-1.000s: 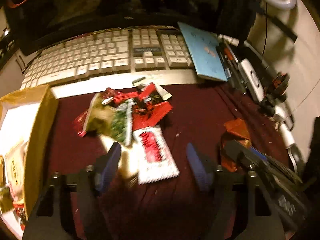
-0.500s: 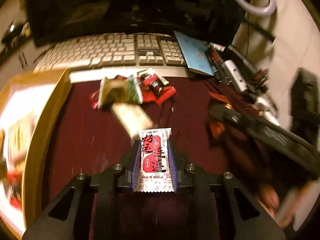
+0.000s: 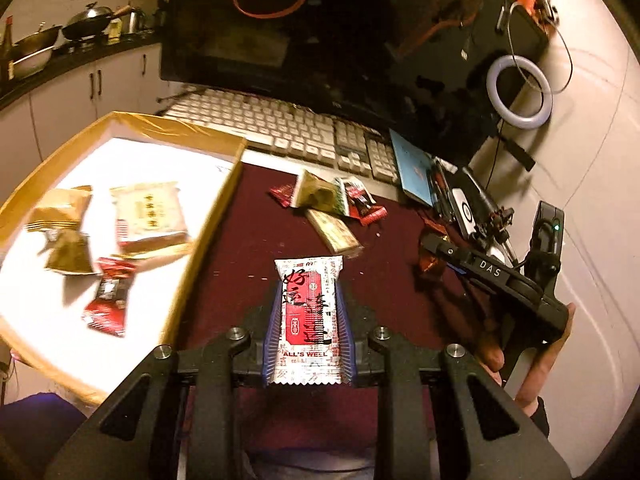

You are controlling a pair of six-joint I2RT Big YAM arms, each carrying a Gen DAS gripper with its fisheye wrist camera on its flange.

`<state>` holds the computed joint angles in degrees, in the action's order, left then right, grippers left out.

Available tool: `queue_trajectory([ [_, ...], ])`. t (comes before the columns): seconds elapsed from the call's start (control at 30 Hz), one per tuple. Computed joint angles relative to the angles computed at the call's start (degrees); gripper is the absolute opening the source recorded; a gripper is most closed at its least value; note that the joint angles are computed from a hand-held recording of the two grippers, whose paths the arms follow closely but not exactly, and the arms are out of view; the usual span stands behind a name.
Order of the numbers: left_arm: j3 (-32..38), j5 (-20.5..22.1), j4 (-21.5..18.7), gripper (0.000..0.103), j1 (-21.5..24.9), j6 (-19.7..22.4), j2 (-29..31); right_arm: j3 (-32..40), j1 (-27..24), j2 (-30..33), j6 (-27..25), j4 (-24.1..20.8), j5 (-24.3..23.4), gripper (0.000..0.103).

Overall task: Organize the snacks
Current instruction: 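Carry both packets over the gold tray and open both tools to drop them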

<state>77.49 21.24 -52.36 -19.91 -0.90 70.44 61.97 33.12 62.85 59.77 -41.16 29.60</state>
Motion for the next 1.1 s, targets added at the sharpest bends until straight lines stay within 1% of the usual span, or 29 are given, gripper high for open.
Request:
queue_trajectory([
  [0.07, -0.22, 0.69, -0.37, 0.023, 1.52, 0.16, -0.6, 1.17, 0.34, 0.88, -0.55, -1.26, -0.05, 0.028],
  [0.1, -0.38, 0.89, -0.49, 0.023, 2.18, 0.36, -0.88, 2.26, 0.8, 1.59, 0.02, -2.48, -0.11, 0.028],
  [0.13, -0.52, 0.79, -0.54, 0.023, 2.66, 0.52, -1.07, 2.59, 1.19, 1.81, 0.29, -2.23, -0.18, 0.028],
  [0.17, -0.68, 0.73, -0.54, 0.023, 3.3, 0.44, -1.25, 2.77, 1.67, 1.96, 0.38, -1.17, -0.76, 0.028],
  [0.2, -0.64, 1.2, -0.68, 0.023, 3.8, 0.33, -1.32, 3.11, 2.28, 2.33, 0.29, 0.68, -2.45, 0.028],
  [0.27, -0.58, 2.55, -0.89, 0.023, 4.93, 0.21, -1.41, 4.35, 3.22, 3.5, 0.12, 2.23, -4.15, 0.028],
  [0.37, -0.8, 2.1, -0.23, 0.023, 5.87, 0.57, -1.77, 7.86, 4.65, 6.38, -1.94, 3.13, -5.7, 0.028],
  [0.47, -0.31, 2.94, -0.32, 0.023, 7.51, 0.54, -1.41, 11.47, 5.2, 9.63, -4.31, 4.45, -7.85, 0.028],
  [0.6, 0.83, 2.84, 0.15, 0.023, 9.97, -0.07, -0.64, 16.51, 5.0, 14.39, -6.62, 5.75, -12.64, 0.028],
  [0.77, 3.93, 2.21, 0.75, 0.023, 12.68, -1.6, 1.53, 25.53, 4.98, 21.53, -10.27, 2.26, -16.3, 0.028],
  [0.87, 6.96, 2.58, 1.38, 0.023, 14.12, -2.51, 3.97, 31.59, 4.54, 25.87, -12.65, -1.68, -16.94, 0.028],
  [0.93, 9.18, 2.34, 1.0, 0.023, 14.45, -2.35, 5.91, 35.57, 3.91, 28.62, -13.44, -4.41, -16.86, 0.028],
  [1.03, 13.06, 0.86, 0.23, 0.023, 13.96, -1.76, 9.61, 40.4, 2.23, 32.19, -13.82, -6.74, -18.47, 0.028],
  [1.1, 16.77, -0.27, -1.77, 0.023, 13.43, -0.61, 13.34, 43.78, 0.95, 34.73, -14.3, -9.09, -19.42, 0.028],
])
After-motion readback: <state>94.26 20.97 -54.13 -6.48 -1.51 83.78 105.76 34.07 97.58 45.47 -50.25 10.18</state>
